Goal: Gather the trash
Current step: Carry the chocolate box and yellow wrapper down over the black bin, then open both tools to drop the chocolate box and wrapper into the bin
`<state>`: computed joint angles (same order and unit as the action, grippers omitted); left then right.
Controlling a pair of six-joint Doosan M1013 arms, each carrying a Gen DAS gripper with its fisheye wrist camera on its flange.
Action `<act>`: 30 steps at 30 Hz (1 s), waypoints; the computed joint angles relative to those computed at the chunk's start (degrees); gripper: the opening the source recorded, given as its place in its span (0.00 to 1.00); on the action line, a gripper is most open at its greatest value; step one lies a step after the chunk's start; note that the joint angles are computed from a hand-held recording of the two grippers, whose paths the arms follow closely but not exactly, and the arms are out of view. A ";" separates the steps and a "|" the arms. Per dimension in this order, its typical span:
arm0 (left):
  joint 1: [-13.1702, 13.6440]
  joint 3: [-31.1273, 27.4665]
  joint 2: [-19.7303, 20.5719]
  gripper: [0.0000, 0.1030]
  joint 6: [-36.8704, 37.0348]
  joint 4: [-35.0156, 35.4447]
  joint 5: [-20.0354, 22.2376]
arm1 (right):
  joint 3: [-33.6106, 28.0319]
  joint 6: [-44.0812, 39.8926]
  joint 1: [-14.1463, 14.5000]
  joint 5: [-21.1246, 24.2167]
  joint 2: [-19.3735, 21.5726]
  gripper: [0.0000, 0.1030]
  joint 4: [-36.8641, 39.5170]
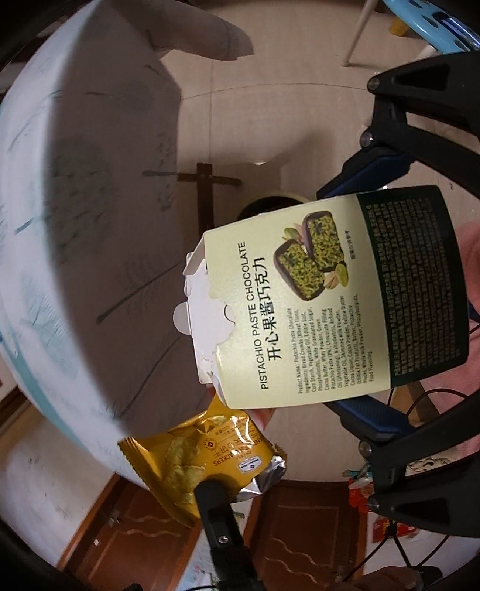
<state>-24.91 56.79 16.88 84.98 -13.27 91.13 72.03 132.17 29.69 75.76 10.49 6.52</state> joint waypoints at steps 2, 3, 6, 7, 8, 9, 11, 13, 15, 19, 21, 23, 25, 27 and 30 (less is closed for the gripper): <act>-0.30 1.70 0.10 0.06 1.31 0.66 -1.49 | 1.29 1.75 -0.01 -0.58 0.05 0.93 -0.33; -0.53 2.52 0.17 0.06 1.93 1.32 -2.27 | 2.17 2.80 -0.14 -0.94 0.17 0.93 -0.35; -1.13 5.54 0.35 0.06 3.95 2.65 -4.83 | 4.79 5.15 -0.57 -2.11 0.52 0.93 -0.16; -1.46 6.82 0.42 0.06 4.78 3.39 -5.89 | 5.82 5.89 -0.74 -2.70 0.56 0.93 0.09; -1.77 8.05 0.58 0.06 5.55 4.00 -6.74 | 6.85 6.55 -0.89 -3.41 0.62 0.93 0.34; -1.94 8.87 0.72 0.06 5.94 4.22 -7.20 | 8.18 7.45 -1.10 -4.53 0.81 0.93 0.59; -2.33 10.65 1.35 0.06 6.86 4.49 -8.45 | 10.31 8.55 -1.51 -6.22 0.86 0.93 1.35; -2.85 12.56 2.02 0.06 7.82 5.07 -9.89 | 12.68 10.08 -2.00 -8.63 1.17 0.93 2.34; -3.12 13.44 2.70 0.06 8.45 5.37 -10.84 | 14.18 10.83 -2.31 -10.24 1.69 0.93 2.86; -3.49 14.93 3.91 0.27 9.27 6.06 -12.57 | 16.75 12.11 -2.85 -14.30 2.53 0.94 4.91; -3.54 15.40 4.31 0.43 9.31 6.34 -13.30 | 17.90 13.24 -2.98 -16.45 2.84 0.95 5.37; -3.47 16.46 4.04 0.53 9.18 6.49 -14.19 | 18.76 14.62 -3.03 -18.30 3.01 0.95 5.54; -3.34 16.65 4.07 0.54 9.03 6.80 -14.25 | 19.05 15.63 -2.91 -18.68 3.23 0.95 5.60; -3.18 16.75 4.23 0.54 8.88 7.03 -14.03 | 18.92 16.41 -2.80 -18.20 3.51 0.95 5.05; -2.84 16.95 3.87 0.55 8.56 6.90 -13.72 | 18.97 16.83 -2.73 -18.88 3.40 0.95 4.03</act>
<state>-27.75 73.74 20.75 93.54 -6.38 77.41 91.00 149.00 26.96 56.88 13.89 10.55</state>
